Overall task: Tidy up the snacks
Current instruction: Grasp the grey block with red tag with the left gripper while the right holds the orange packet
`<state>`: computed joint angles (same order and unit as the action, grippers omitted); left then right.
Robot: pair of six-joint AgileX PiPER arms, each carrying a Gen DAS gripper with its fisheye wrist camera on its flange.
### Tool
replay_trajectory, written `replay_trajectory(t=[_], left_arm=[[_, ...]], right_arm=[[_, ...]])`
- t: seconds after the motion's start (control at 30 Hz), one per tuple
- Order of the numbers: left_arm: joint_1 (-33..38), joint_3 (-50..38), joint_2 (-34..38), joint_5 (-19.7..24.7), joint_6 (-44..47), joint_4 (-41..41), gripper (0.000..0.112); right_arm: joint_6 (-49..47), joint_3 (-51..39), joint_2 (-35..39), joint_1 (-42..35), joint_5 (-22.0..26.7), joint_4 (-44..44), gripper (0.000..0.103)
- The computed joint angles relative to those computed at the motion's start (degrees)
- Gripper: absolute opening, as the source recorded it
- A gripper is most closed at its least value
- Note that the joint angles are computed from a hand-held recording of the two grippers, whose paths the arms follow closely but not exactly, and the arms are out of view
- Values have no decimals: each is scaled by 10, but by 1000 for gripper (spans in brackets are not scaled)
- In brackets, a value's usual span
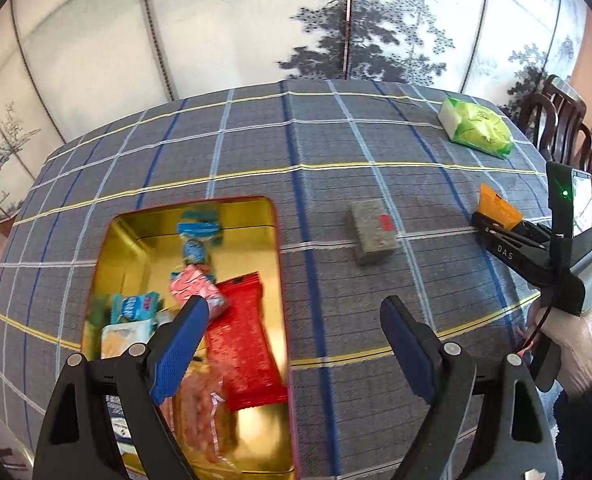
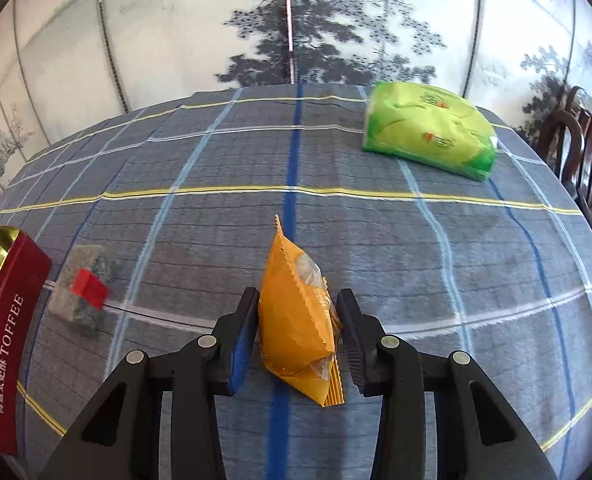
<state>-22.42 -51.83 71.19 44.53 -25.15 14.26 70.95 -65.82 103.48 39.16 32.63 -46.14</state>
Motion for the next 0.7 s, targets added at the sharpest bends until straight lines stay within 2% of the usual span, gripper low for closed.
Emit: replay_trajectory(t=[0.07,0.27,0.37,0.53,0.7], left_arm=[[-24,-18,24,-1,-13,8,85],[-61,-62,87,-9,-32,11,85],[-61,-84,121,-9,-31,2,85],[-48,-116,173,-20,-24,-22,81],[-14,-147,221,-36,1,-83,74]], right_arm=[[18,26,-19,-8,16,-21,41],[22,84,-64,-45,22,-39,41],[15,101,-78,-62,-5,-26,42],[14,96,-75,-59,-1,-24,42],[17,95,-74,-57,-1,-24,42]])
